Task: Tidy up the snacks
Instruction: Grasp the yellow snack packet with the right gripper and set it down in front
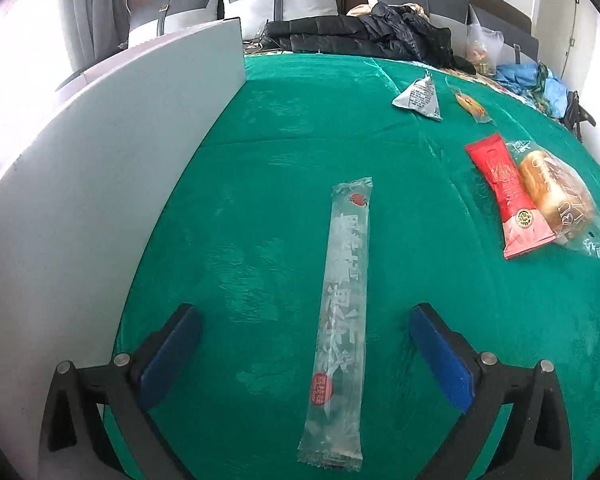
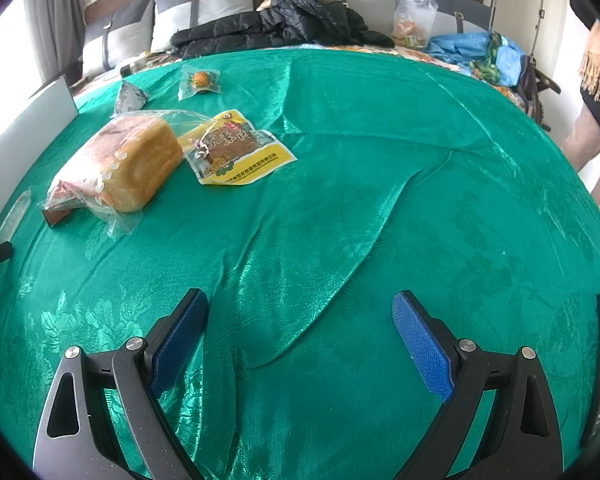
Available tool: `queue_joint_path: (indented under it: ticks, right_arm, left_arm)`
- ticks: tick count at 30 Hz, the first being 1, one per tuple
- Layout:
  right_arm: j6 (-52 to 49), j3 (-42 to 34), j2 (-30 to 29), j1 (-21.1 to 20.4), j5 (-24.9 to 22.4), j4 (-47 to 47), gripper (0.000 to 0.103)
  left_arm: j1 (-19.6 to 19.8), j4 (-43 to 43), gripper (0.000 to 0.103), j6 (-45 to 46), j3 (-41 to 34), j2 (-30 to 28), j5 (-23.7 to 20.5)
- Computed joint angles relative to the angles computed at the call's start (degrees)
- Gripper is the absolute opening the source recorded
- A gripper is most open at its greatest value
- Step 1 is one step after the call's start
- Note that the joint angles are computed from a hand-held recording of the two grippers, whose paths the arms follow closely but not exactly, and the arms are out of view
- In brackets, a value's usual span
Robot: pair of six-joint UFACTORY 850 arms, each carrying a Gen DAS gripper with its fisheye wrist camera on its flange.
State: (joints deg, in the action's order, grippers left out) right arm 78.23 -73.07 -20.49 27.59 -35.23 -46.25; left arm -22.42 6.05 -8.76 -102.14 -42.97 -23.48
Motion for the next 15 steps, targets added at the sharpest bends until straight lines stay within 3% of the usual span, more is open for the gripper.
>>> queue_joint_path:
  ticks: [2,5,7,11,12,15]
  right_arm:
    - [-10.09,-2.67,-0.98,-1.31,-0.81,6.20,0.092]
    - [-18.48,-8.46,-3.04,-3.38,-1.15,7.56,0.093]
    - [-30.47,-15.74,-7.34,-5.33,-1.74,15.35,0.093]
    - [-52.24,-36.13,-21.53,-7.72,-13.24,31.76,0.093]
    - [-55.30,-42.13,-25.72,-7.85,-17.01,33.05,0.094]
    - [-57.85,-51.57,-31.55,-8.85,-21.30,37.68,0.093]
  left_arm:
    - [-0.03,0.02,0.103,-0.09,0.07,0.05,0.01]
    - [-0.03,0.14,0.103,-0.18,0.10,0.07,0.00]
    - [-0.01,0.03,0.103,-0.09,0.16,0.10,0.03]
    - [-0.01,0.03,0.103,-0.09,0.20,0.13,0.06]
    - [0.01,-0.02,0.103,-0.04,0.27,0.18,0.08]
    - [0.01,-0.05,0.103,-0.01,0.36,0.24,0.11]
